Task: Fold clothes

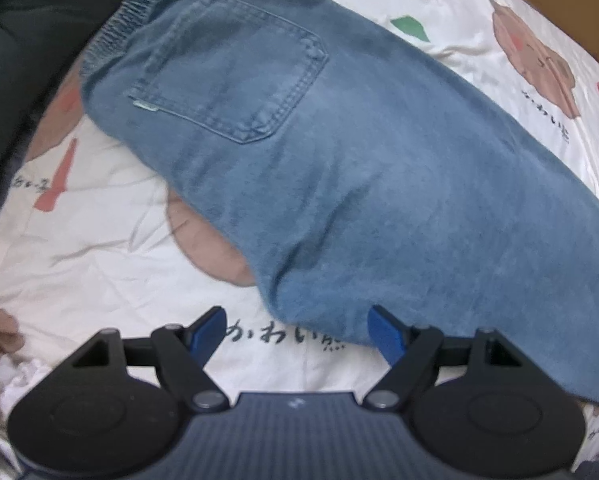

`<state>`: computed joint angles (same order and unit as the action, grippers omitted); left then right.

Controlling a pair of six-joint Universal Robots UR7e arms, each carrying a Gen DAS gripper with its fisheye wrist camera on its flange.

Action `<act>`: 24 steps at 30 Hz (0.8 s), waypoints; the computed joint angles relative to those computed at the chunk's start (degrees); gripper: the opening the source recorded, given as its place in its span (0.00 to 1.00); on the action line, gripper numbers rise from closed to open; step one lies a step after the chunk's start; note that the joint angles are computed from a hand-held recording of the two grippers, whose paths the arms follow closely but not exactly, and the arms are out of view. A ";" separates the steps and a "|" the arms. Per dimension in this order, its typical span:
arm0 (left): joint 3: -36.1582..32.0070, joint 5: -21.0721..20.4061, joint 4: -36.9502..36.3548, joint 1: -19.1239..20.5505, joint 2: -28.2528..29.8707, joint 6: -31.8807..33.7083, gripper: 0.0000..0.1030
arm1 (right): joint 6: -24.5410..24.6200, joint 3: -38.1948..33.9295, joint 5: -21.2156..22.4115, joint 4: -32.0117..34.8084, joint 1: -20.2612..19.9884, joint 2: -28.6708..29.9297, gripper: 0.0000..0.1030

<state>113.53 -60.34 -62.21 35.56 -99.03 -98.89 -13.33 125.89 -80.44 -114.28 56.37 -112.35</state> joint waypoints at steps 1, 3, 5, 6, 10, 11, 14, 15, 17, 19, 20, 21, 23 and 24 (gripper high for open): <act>0.05 0.20 -0.47 0.47 0.18 0.31 0.77 | 0.48 -0.21 -0.76 -0.15 0.55 0.39 0.13; 0.10 0.59 -1.41 1.03 0.54 1.13 0.77 | 1.23 -0.27 -1.94 -0.92 0.96 1.09 0.16; 0.08 0.96 -2.33 0.98 0.84 2.21 0.77 | 1.86 -0.09 -2.61 -1.94 1.04 1.70 0.20; 0.07 1.15 -2.80 0.96 0.99 2.76 0.78 | 2.14 0.18 -2.32 -2.66 1.00 1.93 0.20; 0.14 1.92 -3.22 1.59 1.44 2.90 0.78 | 2.23 0.70 -2.36 -4.22 2.02 2.65 0.18; 0.24 2.11 -3.50 1.82 1.44 2.75 0.78 | 1.72 0.50 -2.98 -3.87 2.59 2.78 0.12; 0.41 2.62 -4.50 2.51 1.85 3.42 0.78 | 0.63 -0.53 -5.34 -2.61 4.82 3.00 0.09; 0.42 2.78 -4.96 2.74 2.08 4.06 0.78 | 0.69 -0.85 -5.79 -2.43 5.58 2.91 0.09; 0.52 3.27 -5.94 3.12 2.36 5.48 0.78 | 0.82 -1.70 -6.99 -1.79 7.54 2.69 0.08; 0.58 3.83 -6.95 3.40 2.61 6.67 0.78 | 1.64 -3.37 -9.75 -0.32 11.09 3.33 0.08; 0.55 4.10 -7.43 3.60 2.75 7.20 0.78 | 2.18 -4.37 -11.31 0.61 13.06 3.83 0.08; 0.53 4.35 -7.78 3.72 2.88 7.59 0.78 | 2.71 -5.41 -12.84 1.60 15.02 4.37 0.08; 0.48 4.81 -8.43 3.92 3.10 8.26 0.78 | 3.58 -7.33 -13.58 3.22 17.74 4.97 0.08; 0.45 5.02 -8.78 4.01 3.21 8.59 0.78 | 4.15 -8.19 -13.67 3.80 18.87 5.21 0.08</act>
